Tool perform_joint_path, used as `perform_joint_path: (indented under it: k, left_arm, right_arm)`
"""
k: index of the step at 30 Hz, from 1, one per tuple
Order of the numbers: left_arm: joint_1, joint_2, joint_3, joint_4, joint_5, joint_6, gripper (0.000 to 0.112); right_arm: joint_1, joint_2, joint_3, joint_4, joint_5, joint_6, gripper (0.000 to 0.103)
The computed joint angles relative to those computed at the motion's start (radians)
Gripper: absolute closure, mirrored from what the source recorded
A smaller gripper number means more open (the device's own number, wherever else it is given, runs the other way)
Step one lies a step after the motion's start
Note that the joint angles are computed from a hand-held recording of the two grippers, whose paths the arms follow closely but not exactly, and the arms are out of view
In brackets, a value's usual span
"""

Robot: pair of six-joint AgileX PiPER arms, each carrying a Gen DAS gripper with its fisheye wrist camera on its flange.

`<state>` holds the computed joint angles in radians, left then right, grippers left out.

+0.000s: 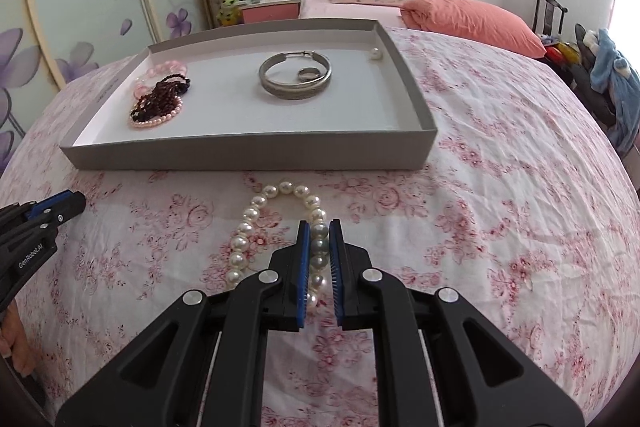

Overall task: Organize jewelry
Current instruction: 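Grip the loose pearl bead with the left tool while the right tool holds the pearl necklace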

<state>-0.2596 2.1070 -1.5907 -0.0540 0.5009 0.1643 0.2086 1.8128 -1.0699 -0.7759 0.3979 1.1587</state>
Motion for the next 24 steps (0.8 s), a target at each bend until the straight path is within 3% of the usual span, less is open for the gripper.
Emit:
perform_joint_path:
  k: [4,17,24]
  left_arm:
    - [-0.003,-0.013,0.04,0.016,-0.051,0.0,0.094]
    - [0.028,-0.025,0.062,-0.124,-0.052,0.119,0.096]
    - [0.056,-0.075,0.128,-0.209,-0.088,0.194,0.096]
  right_arm:
    - [-0.012,-0.01,0.015,0.016,-0.022,-0.007,0.092]
    - [-0.032,-0.037,0.051,0.017,-0.069,0.005,0.093]
    - [-0.014,-0.122,0.135,-0.303,-0.139,0.351,0.093]
